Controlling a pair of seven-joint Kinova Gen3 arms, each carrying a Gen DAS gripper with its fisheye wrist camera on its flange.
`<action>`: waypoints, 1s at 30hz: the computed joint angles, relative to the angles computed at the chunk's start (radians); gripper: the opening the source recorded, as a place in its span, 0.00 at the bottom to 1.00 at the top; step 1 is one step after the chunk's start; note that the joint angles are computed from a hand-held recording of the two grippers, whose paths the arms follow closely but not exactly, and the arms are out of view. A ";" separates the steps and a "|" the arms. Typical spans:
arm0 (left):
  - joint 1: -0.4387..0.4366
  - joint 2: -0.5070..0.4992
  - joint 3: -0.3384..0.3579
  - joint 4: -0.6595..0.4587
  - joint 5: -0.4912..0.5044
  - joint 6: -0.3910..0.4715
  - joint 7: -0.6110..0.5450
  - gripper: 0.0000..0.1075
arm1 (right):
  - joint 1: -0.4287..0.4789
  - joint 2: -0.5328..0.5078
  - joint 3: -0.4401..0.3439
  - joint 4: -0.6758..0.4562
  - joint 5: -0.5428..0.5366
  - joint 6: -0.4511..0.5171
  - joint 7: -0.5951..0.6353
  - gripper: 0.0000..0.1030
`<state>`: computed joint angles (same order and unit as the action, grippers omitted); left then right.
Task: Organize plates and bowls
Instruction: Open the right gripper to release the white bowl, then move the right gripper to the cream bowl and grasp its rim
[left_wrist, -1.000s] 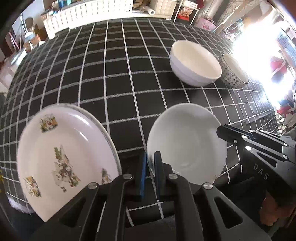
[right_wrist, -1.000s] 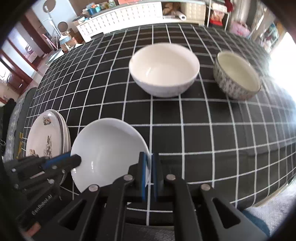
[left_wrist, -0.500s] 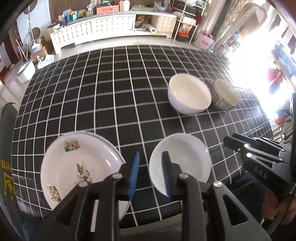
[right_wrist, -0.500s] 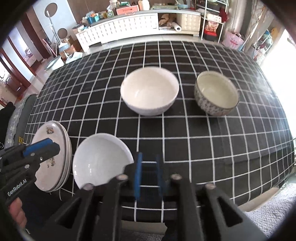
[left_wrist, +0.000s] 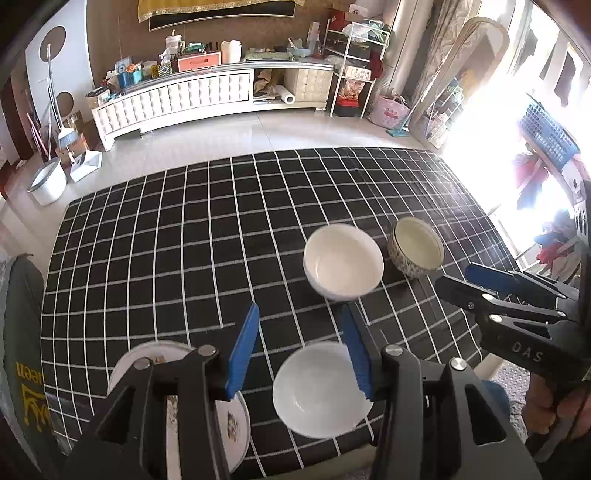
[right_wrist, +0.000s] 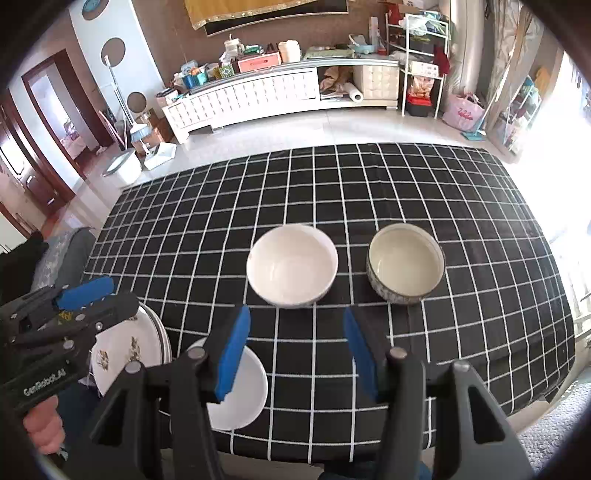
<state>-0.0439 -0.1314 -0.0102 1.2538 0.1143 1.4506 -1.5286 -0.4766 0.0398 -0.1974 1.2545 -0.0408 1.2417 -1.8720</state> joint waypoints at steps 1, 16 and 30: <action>0.000 0.014 0.001 -0.016 0.000 0.003 0.004 0.41 | 0.004 0.009 0.003 -0.012 -0.006 0.007 0.009 0.56; 0.045 0.187 0.044 -0.148 -0.097 0.012 0.035 0.41 | 0.018 0.207 0.050 -0.249 -0.020 0.177 0.059 0.56; -0.055 0.376 0.028 -0.265 0.084 0.112 0.005 0.41 | 0.065 0.419 0.066 -0.498 -0.161 0.361 0.043 0.56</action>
